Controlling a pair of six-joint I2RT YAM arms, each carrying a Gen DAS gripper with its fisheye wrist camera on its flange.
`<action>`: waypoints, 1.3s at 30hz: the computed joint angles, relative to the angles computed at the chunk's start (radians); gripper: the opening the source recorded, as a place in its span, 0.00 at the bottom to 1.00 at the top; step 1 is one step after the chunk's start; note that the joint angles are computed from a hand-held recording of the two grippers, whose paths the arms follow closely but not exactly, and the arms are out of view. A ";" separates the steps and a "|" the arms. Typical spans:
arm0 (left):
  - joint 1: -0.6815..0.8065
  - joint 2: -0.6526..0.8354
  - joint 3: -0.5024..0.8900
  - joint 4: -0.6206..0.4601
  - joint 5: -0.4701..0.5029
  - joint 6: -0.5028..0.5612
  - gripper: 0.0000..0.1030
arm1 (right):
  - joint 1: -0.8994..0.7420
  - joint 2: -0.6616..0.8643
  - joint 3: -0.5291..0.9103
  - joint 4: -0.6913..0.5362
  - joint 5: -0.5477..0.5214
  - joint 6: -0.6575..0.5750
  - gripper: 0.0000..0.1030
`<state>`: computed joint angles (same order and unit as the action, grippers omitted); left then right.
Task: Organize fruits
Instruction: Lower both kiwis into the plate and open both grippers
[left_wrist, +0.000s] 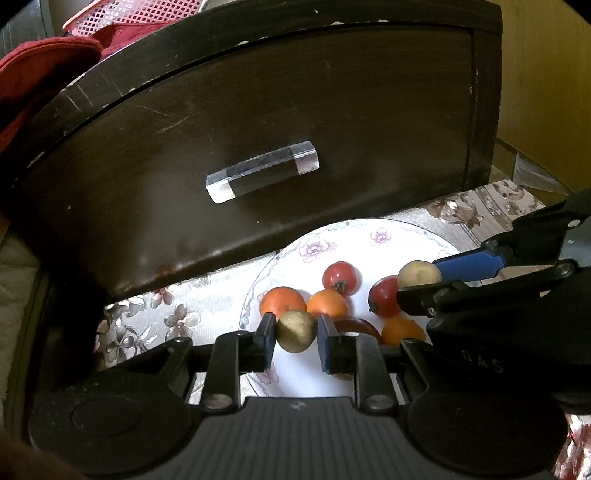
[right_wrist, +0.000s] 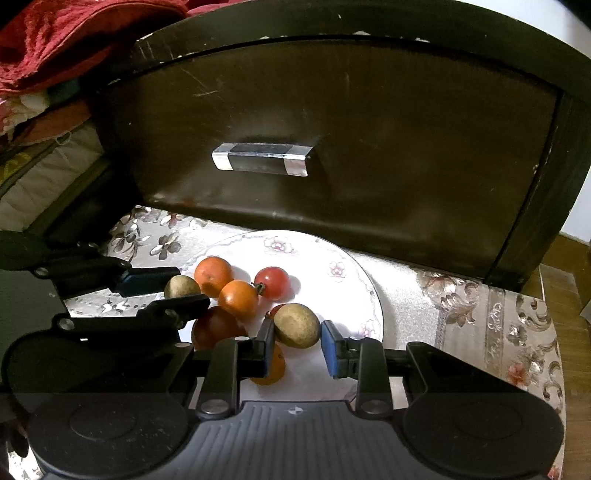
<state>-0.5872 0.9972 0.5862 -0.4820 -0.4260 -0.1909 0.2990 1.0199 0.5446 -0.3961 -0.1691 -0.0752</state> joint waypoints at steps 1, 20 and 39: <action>0.001 0.002 0.000 0.003 0.000 0.000 0.28 | -0.001 0.004 0.000 0.003 -0.001 0.000 0.26; 0.047 0.039 -0.011 0.084 0.038 0.029 0.28 | -0.021 0.053 -0.010 0.067 -0.017 0.007 0.26; 0.096 0.041 -0.033 0.129 0.103 -0.002 0.29 | -0.044 0.069 -0.020 0.114 -0.048 0.006 0.27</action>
<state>-0.4915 1.0380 0.5531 -0.3528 -0.3229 -0.1927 0.2554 1.0890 0.5241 -0.2820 -0.2172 -0.0695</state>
